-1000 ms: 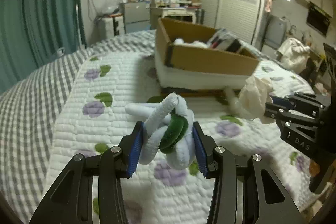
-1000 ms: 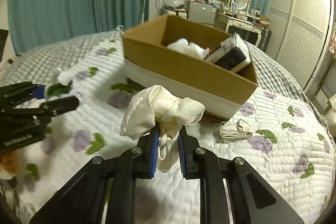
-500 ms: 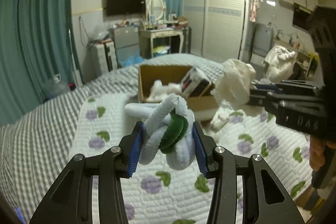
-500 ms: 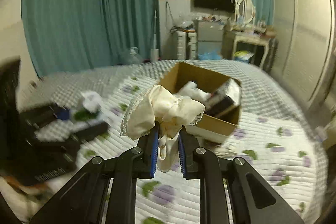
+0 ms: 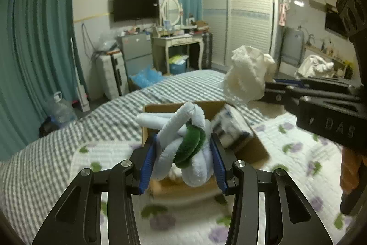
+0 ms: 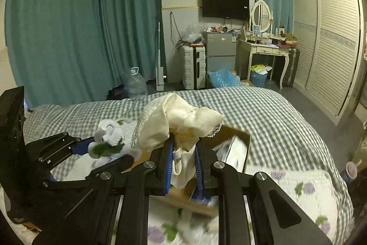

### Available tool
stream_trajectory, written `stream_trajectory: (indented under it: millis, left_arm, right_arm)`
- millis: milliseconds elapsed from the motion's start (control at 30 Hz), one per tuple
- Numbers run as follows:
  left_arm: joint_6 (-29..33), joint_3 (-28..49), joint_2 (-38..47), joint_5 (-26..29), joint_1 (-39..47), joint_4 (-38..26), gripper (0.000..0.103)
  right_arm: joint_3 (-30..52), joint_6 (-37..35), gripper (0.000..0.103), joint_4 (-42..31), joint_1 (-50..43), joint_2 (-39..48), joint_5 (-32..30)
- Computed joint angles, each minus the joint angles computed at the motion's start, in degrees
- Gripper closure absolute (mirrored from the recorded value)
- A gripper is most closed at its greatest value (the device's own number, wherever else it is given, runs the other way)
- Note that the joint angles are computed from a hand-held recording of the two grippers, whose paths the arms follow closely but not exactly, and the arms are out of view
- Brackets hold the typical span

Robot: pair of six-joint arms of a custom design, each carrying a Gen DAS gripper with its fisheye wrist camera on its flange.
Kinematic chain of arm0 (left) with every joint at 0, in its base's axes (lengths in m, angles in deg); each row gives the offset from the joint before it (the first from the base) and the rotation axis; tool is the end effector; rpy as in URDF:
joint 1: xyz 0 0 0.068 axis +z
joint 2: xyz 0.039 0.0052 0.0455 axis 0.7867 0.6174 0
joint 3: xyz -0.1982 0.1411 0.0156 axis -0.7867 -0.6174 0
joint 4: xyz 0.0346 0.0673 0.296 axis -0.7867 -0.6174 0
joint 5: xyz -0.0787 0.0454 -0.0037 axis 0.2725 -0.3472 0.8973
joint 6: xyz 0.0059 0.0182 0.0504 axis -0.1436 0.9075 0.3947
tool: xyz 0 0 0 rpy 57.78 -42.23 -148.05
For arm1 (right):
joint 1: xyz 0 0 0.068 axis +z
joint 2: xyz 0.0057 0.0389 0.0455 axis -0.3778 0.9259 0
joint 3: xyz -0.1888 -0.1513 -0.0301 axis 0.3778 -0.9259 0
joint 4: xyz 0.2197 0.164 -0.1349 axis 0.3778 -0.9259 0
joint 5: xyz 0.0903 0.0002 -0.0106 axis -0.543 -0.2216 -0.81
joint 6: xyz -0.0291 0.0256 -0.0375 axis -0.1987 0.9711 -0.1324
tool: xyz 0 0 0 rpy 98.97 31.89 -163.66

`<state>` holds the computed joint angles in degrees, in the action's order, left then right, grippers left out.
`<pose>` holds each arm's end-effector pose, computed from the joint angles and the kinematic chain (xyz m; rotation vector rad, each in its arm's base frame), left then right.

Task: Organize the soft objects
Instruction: 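Lower the plush and cream cloth into the box and release both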

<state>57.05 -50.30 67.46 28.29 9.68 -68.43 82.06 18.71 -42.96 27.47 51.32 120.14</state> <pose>0.2320 -0.2118 0.1664 0.8264 2.0053 -0.4437 0.1579 0.1484 0.2210 0.1656 2.1384 -0.0098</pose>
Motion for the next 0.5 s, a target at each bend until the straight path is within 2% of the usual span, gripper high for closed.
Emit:
stream_trajectory:
  millis: [67, 233, 367, 467, 500]
  left_arm:
    - [-0.1, 4.0, 7.2, -0.1, 0.4, 3.1, 0.059]
    - [-0.6, 11.8, 20.1, 0.5, 1.6, 6.1, 0.059]
    - [0.3, 13.7, 24.2, 0.7, 1.9, 7.4, 0.059]
    - [0.2, 12.3, 24.0, -0.1, 1.3, 9.8, 0.051]
    - [-0.1, 12.0, 23.6, -0.2, 1.2, 10.1, 0.041]
  right_arm:
    - [-2.3, -5.5, 0.086, 7.6, -6.6, 1.5, -5.1]
    - [-5.1, -11.8, 0.086, 21.7, -17.4, 10.5, -14.1]
    - [-5.9, -13.9, 0.087, 30.5, -24.3, 18.7, -20.5]
    - [-7.2, -13.5, 0.084, 33.7, -26.2, 19.9, -21.7]
    - [-8.2, -13.0, 0.082, 34.2, -26.6, 18.8, -21.6]
